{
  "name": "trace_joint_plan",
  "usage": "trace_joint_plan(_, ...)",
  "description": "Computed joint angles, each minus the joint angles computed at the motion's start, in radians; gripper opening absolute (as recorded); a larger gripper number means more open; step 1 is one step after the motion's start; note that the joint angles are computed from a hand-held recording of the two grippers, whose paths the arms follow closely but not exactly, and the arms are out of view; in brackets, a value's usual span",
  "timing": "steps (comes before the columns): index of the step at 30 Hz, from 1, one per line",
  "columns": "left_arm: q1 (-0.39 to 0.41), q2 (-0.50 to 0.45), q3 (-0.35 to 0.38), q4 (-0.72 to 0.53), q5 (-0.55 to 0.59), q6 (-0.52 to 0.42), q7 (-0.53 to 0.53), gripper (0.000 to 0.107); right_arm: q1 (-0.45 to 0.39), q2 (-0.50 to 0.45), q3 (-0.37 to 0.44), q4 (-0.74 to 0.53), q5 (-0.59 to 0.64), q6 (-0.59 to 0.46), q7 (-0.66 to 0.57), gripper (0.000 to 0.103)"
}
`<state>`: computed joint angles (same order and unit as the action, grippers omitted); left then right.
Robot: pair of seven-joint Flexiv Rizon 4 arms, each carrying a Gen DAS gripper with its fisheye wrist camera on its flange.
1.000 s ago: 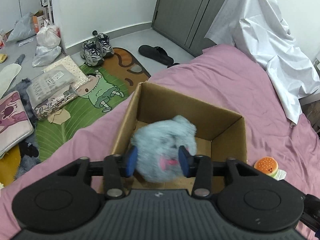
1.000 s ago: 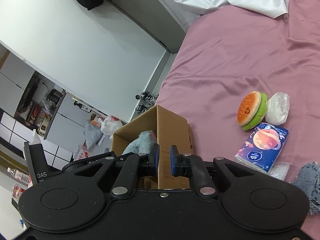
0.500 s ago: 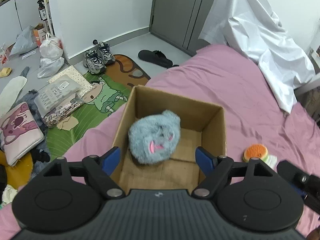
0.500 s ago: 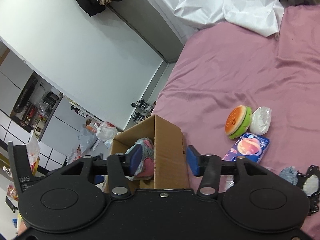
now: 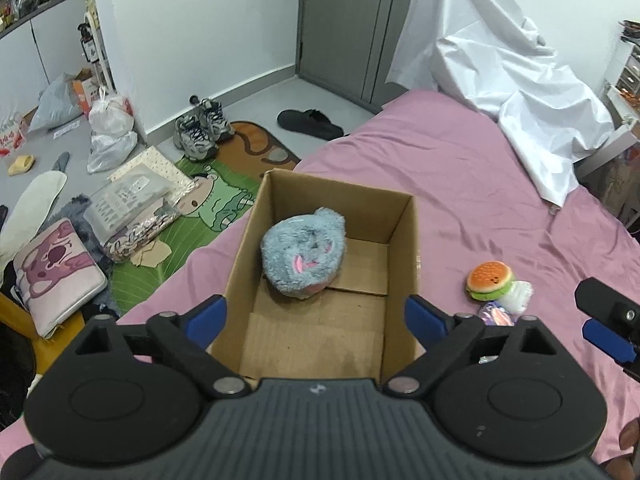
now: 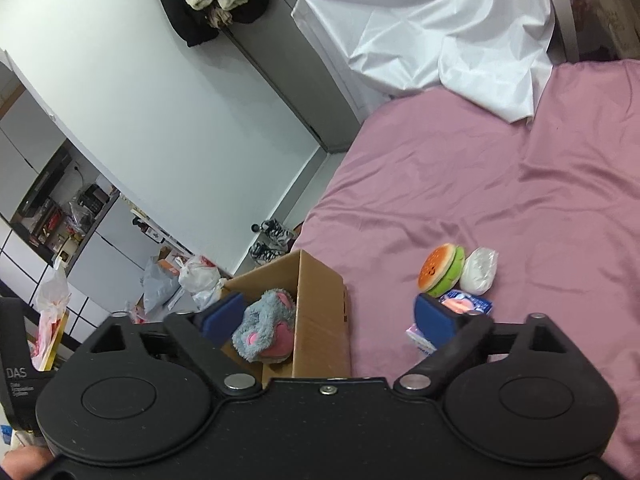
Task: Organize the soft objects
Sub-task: 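Open the left gripper to drop the plush toy into the box, then move the left tool back toward the denim fabric piece beside the tissues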
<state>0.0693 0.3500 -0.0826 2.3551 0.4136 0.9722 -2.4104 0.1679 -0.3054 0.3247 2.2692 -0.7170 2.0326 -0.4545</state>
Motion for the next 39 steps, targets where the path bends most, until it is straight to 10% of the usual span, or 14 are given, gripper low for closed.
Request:
trace_joint_plan(28, -0.063, 0.143, -0.083, 0.021, -0.026, -0.062, -0.042, 0.103, 0.027, 0.167, -0.091, 0.157, 0.116, 0.049, -0.131, 0.103)
trace_joint_plan(39, -0.093, 0.144, -0.101, 0.02, -0.062, -0.061, -0.042, 0.103, -0.105, 0.191, -0.148, 0.176, -0.254, 0.079, 0.134, 0.103)
